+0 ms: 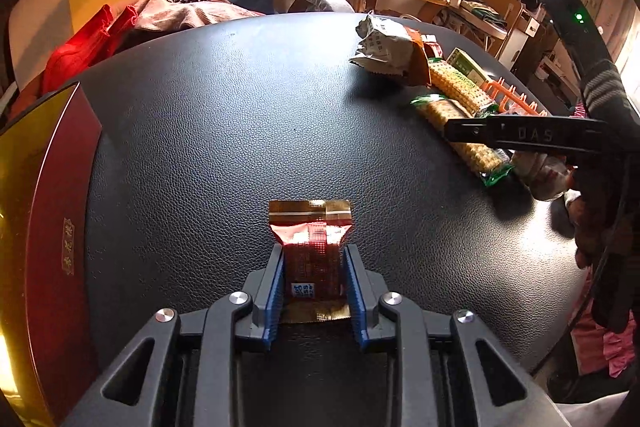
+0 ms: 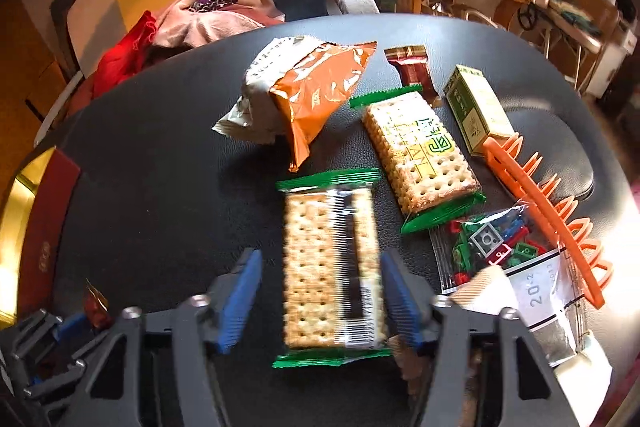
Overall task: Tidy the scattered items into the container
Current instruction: 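Grasp the green-ended cracker pack with the right tool while the left tool holds the chocolate bar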
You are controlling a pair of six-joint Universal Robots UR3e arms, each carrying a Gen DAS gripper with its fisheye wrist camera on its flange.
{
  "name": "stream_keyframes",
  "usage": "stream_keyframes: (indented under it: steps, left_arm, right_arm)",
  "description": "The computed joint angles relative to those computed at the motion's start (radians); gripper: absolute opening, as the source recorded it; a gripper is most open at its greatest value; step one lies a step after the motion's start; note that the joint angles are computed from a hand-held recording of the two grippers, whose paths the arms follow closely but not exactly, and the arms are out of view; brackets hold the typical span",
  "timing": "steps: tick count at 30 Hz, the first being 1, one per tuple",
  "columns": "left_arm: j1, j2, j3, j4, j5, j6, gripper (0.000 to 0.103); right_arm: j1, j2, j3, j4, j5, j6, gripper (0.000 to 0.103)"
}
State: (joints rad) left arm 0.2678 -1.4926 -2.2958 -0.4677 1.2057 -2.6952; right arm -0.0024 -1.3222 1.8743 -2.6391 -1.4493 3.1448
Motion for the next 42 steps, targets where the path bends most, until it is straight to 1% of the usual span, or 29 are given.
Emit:
stream_keyframes:
  steps: [2,3,6,9,12,13,15,16,17,18,20,23,24,25,26,27,29,32,34,37,39,40,42]
  left_arm:
    - [0.000,0.004,-0.011,0.012,0.001,0.005,0.028]
    - [0.005,0.010,-0.015,0.009,-0.001,0.006,0.026]
    - [0.046,0.062,-0.043,-0.031,-0.026,0.024,0.024]
    - [0.081,0.123,-0.085,-0.058,-0.038,0.054,0.024]
    - [0.119,0.182,-0.118,-0.095,-0.053,0.084,0.025]
    - [0.125,0.187,-0.119,-0.104,-0.058,0.089,0.029]
    - [0.117,0.178,-0.110,-0.107,-0.053,0.089,0.030]
    - [0.108,0.172,-0.106,-0.102,-0.045,0.088,0.031]
    - [0.099,0.166,-0.103,-0.095,-0.037,0.088,0.032]
    - [0.089,0.159,-0.099,-0.087,-0.030,0.089,0.034]
    - [0.079,0.144,-0.088,-0.080,-0.023,0.082,0.034]
    - [0.103,0.141,-0.080,-0.107,-0.055,0.086,0.034]
    - [0.114,0.141,-0.081,-0.114,-0.069,0.087,0.034]
    - [0.121,0.145,-0.089,-0.108,-0.075,0.092,0.033]
    - [0.126,0.150,-0.099,-0.099,-0.080,0.099,0.032]
    - [0.127,0.152,-0.103,-0.095,-0.078,0.104,0.024]
    - [0.152,0.191,-0.112,-0.133,-0.098,0.128,0.024]
    - [0.183,0.273,-0.133,-0.189,-0.124,0.167,0.024]
    - [0.184,0.305,-0.135,-0.209,-0.122,0.168,0.024]
    - [0.202,0.362,-0.138,-0.258,-0.134,0.175,0.024]
    - [0.235,0.432,-0.140,-0.319,-0.161,0.196,0.024]
    - [0.263,0.476,-0.136,-0.373,-0.183,0.217,0.024]
    - [0.356,0.602,-0.113,-0.546,-0.240,0.285,0.024]
  right_arm:
    - [-0.003,-0.018,0.023,-0.006,0.018,0.000,0.049]
    - [0.004,-0.028,0.033,-0.007,0.021,-0.003,0.049]
    - [0.031,-0.052,0.065,-0.012,0.030,-0.005,0.049]
    - [0.054,-0.096,0.121,-0.024,0.064,0.009,0.049]
    - [0.079,-0.140,0.176,-0.034,0.096,0.019,0.050]
    - [0.089,-0.153,0.194,-0.037,0.100,0.023,0.052]
    - [0.108,-0.170,0.225,-0.056,0.092,0.035,0.053]
    - [0.110,-0.174,0.237,-0.064,0.092,0.040,0.056]
    - [0.111,-0.178,0.248,-0.070,0.092,0.044,0.057]
    - [0.112,-0.181,0.258,-0.077,0.093,0.049,0.057]
    - [0.122,-0.189,0.270,-0.087,0.080,0.059,0.057]
    - [0.139,-0.184,0.268,-0.094,0.061,0.069,0.057]
    - [0.147,-0.183,0.270,-0.101,0.049,0.070,0.056]
    - [0.158,-0.181,0.270,-0.107,0.031,0.072,0.052]
    - [0.169,-0.178,0.268,-0.113,0.013,0.076,0.051]
    - [0.181,-0.176,0.266,-0.118,-0.005,0.079,0.051]
    - [0.184,-0.195,0.293,-0.135,-0.011,0.095,0.050]
    - [0.165,-0.233,0.343,-0.161,0.014,0.123,0.050]
    - [0.150,-0.246,0.368,-0.177,0.041,0.135,0.050]
    - [0.160,-0.260,0.377,-0.175,0.034,0.142,0.050]
    - [0.174,-0.277,0.379,-0.180,0.033,0.156,0.050]
    - [0.185,-0.279,0.372,-0.182,0.032,0.166,0.050]
    - [0.210,-0.282,0.357,-0.184,0.028,0.181,0.050]
